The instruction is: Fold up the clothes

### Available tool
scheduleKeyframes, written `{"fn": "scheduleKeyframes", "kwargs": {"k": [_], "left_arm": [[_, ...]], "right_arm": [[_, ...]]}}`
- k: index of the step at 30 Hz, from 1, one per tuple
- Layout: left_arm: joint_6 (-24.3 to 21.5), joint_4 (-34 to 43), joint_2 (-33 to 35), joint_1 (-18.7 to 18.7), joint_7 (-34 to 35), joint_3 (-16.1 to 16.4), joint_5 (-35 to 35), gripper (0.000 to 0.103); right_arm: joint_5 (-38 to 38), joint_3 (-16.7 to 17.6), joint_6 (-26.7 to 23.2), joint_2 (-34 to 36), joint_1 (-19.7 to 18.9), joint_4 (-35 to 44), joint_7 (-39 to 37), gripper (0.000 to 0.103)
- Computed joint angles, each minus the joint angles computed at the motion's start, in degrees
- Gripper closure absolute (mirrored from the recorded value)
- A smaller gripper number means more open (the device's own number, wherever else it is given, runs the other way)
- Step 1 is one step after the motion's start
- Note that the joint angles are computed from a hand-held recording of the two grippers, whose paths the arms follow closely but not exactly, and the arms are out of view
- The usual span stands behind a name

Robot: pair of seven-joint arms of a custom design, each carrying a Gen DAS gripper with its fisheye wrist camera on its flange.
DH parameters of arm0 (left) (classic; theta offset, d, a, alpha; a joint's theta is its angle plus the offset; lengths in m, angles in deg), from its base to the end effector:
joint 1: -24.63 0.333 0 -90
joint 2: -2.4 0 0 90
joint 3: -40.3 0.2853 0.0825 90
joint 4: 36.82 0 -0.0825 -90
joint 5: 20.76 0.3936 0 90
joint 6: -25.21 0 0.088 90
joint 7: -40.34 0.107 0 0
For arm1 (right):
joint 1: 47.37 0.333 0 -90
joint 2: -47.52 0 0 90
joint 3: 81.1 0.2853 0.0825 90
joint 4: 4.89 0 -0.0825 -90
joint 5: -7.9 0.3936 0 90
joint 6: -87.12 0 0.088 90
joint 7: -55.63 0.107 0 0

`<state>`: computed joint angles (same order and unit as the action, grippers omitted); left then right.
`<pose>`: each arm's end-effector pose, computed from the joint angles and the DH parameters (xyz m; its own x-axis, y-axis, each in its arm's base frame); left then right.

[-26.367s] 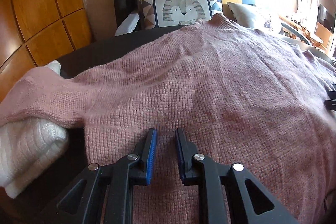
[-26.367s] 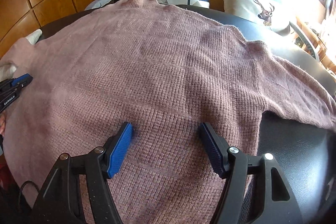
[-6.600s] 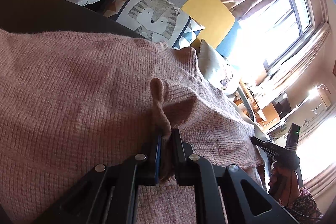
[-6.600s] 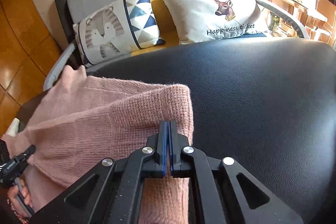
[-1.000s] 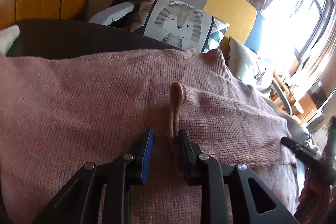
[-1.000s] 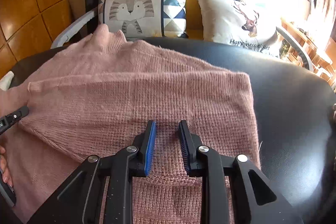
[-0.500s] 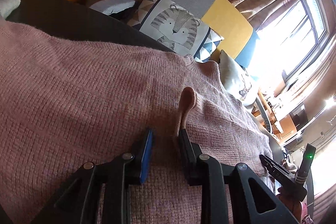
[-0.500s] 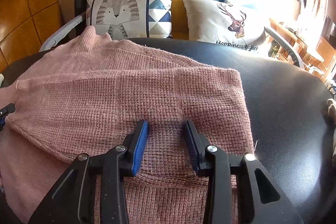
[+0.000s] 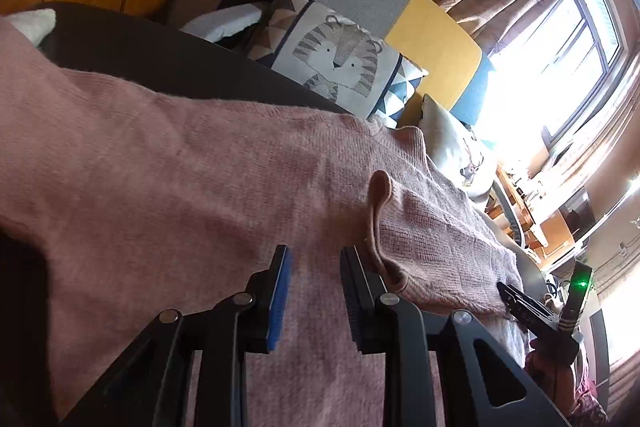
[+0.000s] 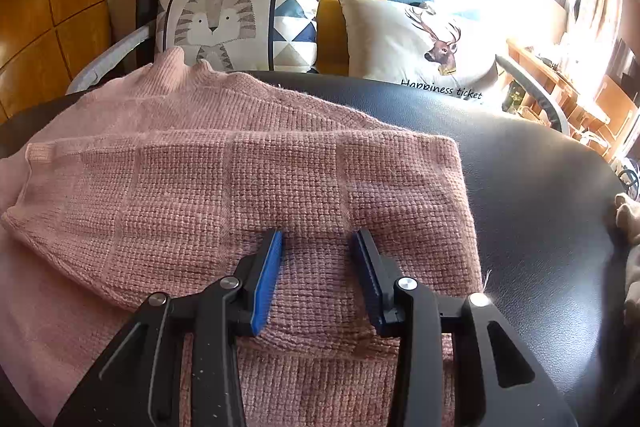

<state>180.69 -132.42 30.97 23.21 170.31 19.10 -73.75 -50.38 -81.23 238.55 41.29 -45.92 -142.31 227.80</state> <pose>0.6710 -0.2135 0.3489 -0.3741 -0.7694 0.5177 -0.8168 0.0090 -0.5768 0.5124 0.0340 0.3492 -0.5626 -0.8249 0.0548 -0.6549 0.4043 -0.6385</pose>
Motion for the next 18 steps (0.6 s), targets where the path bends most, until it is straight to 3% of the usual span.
{"fn": "scheduleKeyframes", "kwargs": {"k": [2, 4, 7, 8, 13, 15, 18], "left_arm": [[-0.9, -2.4, -2.4, 2.7, 2.0, -0.3, -2.8, 0.077], [-1.8, -3.0, -3.4, 4.1, 2.7, 0.7, -4.6, 0.076], [-2.0, -3.2, -4.5, 5.9, 3.7, 2.1, -7.4, 0.076], [-2.0, -3.1, -4.8, 6.5, 4.4, 2.5, -8.6, 0.076], [-0.3, -0.8, -4.4, 8.5, 5.3, 4.8, -11.3, 0.076], [0.9, -0.3, -4.4, 9.5, 4.7, 5.5, -11.7, 0.076], [2.8, 0.4, -4.0, 11.0, 3.3, 6.6, -11.7, 0.075]], "right_arm": [[1.9, 0.1, -1.4, 0.3, 0.3, 0.8, -2.1, 0.062], [5.9, 0.6, -6.0, 1.0, 1.4, 3.2, -5.7, 0.055], [3.4, 1.4, -3.4, 0.8, 2.3, 4.6, 0.6, 0.055], [2.6, 1.3, 0.7, 1.5, 2.4, 5.2, 2.4, 0.055], [5.0, 1.5, 10.0, 12.0, 6.2, 16.1, -2.7, 0.055], [6.6, 1.3, 10.6, 16.8, 8.2, 21.5, -6.0, 0.055], [11.7, 1.7, 7.5, 23.3, 10.5, 28.8, -12.9, 0.055]]}}
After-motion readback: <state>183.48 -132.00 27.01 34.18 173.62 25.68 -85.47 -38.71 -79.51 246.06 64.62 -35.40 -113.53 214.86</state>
